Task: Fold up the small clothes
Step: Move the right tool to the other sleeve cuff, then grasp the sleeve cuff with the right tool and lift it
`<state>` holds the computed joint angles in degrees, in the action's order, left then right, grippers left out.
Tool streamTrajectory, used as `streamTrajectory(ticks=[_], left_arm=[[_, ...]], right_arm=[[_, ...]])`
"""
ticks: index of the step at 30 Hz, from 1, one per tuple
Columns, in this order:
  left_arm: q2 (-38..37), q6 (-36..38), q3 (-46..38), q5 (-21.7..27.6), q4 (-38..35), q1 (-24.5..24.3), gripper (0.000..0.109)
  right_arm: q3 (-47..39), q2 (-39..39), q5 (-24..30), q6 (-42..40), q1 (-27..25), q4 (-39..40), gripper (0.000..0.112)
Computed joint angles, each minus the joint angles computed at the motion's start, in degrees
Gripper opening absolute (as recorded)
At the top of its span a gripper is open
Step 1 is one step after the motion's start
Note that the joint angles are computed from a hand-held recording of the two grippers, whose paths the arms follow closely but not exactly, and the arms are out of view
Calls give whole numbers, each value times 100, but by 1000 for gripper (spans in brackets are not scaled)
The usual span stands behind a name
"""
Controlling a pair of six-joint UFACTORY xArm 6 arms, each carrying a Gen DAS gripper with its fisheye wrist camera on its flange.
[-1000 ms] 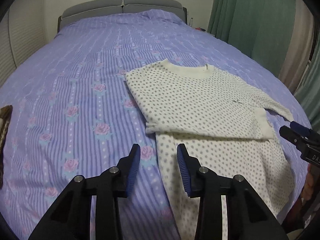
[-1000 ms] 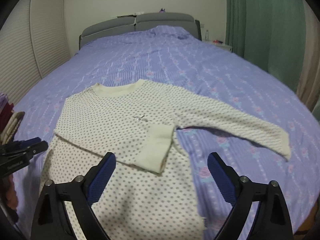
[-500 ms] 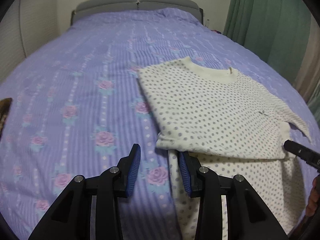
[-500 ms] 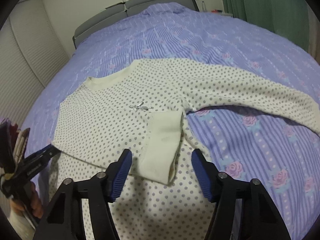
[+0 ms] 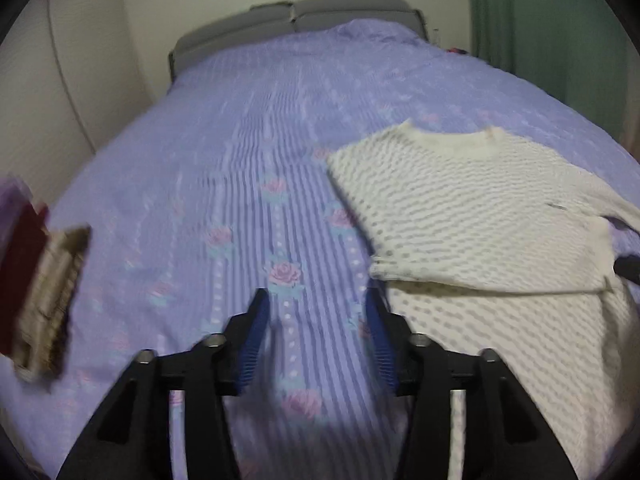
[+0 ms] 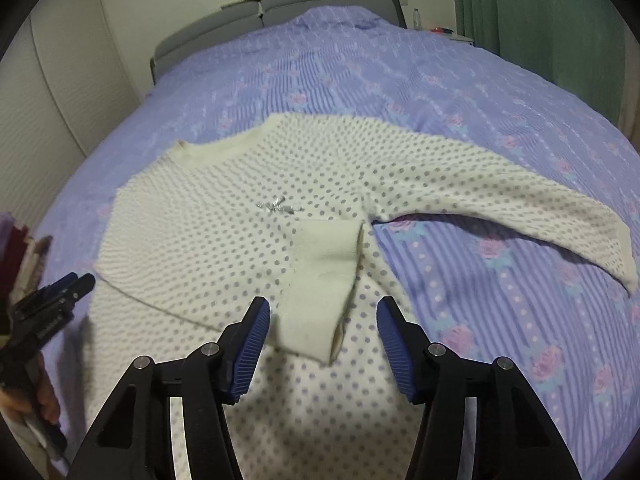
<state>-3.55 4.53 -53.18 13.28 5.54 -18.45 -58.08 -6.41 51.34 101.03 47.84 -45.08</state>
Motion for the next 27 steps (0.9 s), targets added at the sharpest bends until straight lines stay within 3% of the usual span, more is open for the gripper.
streamTrajectory(ticks=[4,5,10,16,21,24,27], left_arm=[[-716,1161,127,330,-1538,-341,74],[-849,1092,131,397,-1531,-442,81],[-1115,1072,61,334,-1648,-1156,97],[-691,1074,-226,25,-1718,-2059,98],[-175,295,-564,-74,-942,-2576,98],[-11,131,-715,-92,-634,-2861,98],[229,-237,-947,-124,-145,-3034,98]], right_arm=[[264,-602,607,343,390,-342,57],[343,-754,736,421,467,-408,58],[792,-1617,1662,838,899,-565,67],[1270,-2445,2954,1301,1357,-569,69],[2071,-3361,3593,2329,1544,-390,70],[2554,-3884,3723,2885,1609,-296,70],[2976,-4258,3493,3160,1445,-283,69]])
